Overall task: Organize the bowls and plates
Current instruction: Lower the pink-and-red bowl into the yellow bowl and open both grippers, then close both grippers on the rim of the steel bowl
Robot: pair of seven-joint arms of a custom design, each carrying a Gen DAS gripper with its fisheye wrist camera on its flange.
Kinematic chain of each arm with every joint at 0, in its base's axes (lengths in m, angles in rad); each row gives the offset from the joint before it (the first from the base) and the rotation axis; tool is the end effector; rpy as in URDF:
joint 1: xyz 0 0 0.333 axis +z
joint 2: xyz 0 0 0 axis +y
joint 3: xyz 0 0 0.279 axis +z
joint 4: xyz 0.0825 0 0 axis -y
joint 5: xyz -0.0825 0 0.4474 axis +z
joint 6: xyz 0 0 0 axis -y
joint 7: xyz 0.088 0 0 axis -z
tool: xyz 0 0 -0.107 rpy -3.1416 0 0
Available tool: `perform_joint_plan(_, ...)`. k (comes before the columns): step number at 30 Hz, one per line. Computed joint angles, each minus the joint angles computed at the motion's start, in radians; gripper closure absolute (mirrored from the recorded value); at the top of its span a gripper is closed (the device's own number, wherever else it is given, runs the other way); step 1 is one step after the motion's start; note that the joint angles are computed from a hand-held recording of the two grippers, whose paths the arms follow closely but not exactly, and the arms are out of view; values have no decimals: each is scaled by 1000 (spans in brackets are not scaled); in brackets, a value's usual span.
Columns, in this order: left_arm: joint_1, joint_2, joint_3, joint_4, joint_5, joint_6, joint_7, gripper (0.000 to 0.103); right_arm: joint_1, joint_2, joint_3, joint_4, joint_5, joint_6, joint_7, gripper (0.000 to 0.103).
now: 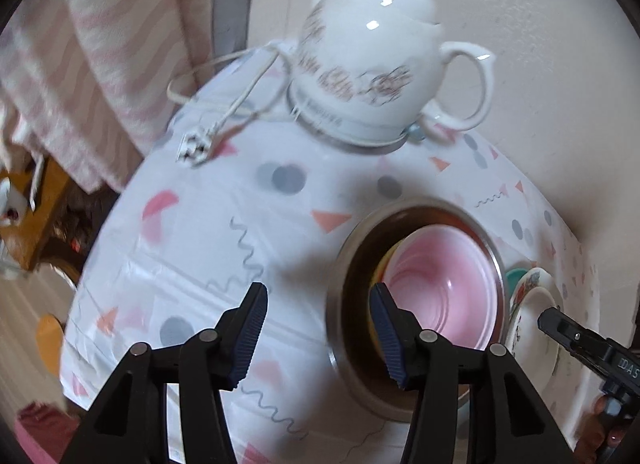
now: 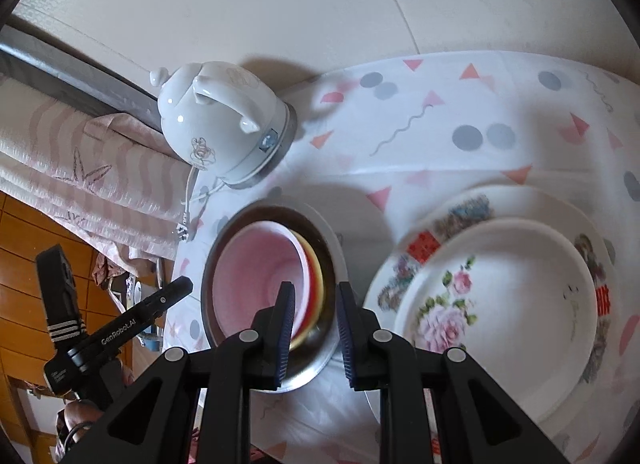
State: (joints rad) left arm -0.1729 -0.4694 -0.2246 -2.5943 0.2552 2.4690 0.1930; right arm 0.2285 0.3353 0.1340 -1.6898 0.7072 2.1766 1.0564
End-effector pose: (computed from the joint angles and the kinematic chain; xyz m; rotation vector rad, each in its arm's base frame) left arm 0.4549 -0.1839 0.3775 -2.6376 1.0505 -0.5020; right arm 0.6623 0.2703 0.3658 -2.1676 1.2939 0.4144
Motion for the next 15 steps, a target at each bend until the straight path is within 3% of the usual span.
perform_joint_plan(7,-26,-14,9,-45,-44,45,-1,58,1,-12,-5,-28,-22,-23,10,82)
perform_joint_plan(11,-30,-5,12,-50,-53,71,13,71,5,-21,-8,-41,-37,-57,23,82)
perform_joint_plan(15,-28,10,12,-42,-51,84,40,76,17,-22,-10,-48,-70,-80,35,82)
